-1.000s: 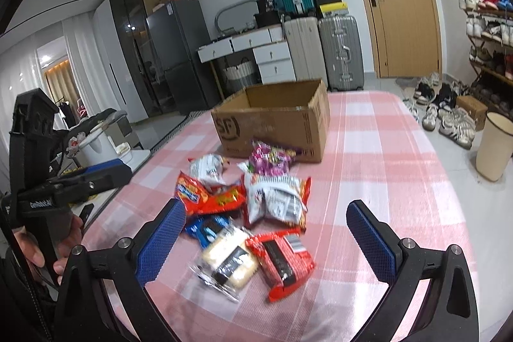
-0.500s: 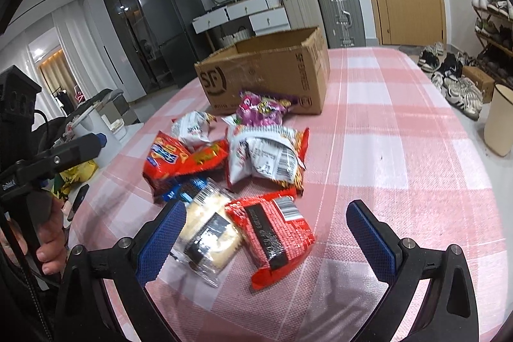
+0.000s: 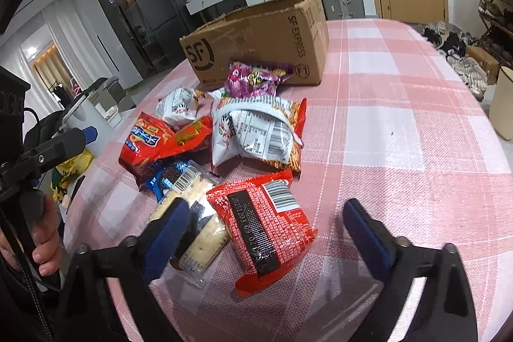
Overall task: Organize snacks
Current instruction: 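Grasp the red packet with black stripe using the right gripper, then lift the red packet with the right gripper while the left gripper grasps the red chip bag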
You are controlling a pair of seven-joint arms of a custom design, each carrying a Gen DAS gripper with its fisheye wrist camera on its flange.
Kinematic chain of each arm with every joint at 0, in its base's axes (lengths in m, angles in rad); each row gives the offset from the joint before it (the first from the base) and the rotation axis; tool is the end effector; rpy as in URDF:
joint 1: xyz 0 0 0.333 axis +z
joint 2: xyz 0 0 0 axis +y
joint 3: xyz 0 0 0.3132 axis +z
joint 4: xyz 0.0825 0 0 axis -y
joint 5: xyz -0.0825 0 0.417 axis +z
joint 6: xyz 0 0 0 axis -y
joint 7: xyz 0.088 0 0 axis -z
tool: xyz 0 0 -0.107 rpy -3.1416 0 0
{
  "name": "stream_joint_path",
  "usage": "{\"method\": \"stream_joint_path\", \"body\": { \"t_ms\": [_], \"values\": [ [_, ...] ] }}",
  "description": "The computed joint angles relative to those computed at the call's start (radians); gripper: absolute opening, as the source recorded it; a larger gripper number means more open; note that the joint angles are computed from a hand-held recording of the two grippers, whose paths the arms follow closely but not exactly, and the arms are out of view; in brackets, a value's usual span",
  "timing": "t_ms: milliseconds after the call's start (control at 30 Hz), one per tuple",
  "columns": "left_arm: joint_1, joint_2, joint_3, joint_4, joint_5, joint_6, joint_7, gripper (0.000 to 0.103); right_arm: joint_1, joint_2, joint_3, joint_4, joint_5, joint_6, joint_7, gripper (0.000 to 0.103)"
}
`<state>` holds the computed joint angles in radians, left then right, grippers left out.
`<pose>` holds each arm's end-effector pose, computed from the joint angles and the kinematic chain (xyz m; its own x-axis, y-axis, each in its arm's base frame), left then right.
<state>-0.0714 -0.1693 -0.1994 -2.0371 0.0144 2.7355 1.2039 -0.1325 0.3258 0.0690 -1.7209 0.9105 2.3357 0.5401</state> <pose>0.5672 -0.1659 0.6083 -0.0299 -0.9731 0.2286 -0.6711 -0.1499 -0.7261 0.7037 -0.0362 0.4145 0.4777 -0.8111 -0.3375 -0.7535 -0.1808 -0.6321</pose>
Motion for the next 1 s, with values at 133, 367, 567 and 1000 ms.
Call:
{"method": "stream_joint_path", "body": {
  "t_ms": [133, 367, 567, 1000],
  "values": [
    [-0.001, -0.001, 0.001, -0.001, -0.002, -0.001, 0.001, 0.102, 0.003, 0.015, 0.000, 0.016, -0.030, -0.010, 0.024, 0.074],
    [0.004, -0.005, 0.000, -0.005, 0.009, -0.007, -0.012, 0.102, 0.003, 0.007, 0.003, 0.000, -0.034, 0.010, 0.028, 0.045],
    [0.009, -0.011, 0.000, -0.010, 0.016, -0.010, -0.024, 0.102, 0.001, -0.014, 0.006, -0.025, -0.005, 0.034, -0.001, 0.045],
    [0.013, 0.011, 0.014, -0.001, -0.017, -0.051, -0.024, 0.102, 0.003, -0.057, -0.015, -0.050, 0.060, 0.017, -0.045, 0.045]
  ]
}}
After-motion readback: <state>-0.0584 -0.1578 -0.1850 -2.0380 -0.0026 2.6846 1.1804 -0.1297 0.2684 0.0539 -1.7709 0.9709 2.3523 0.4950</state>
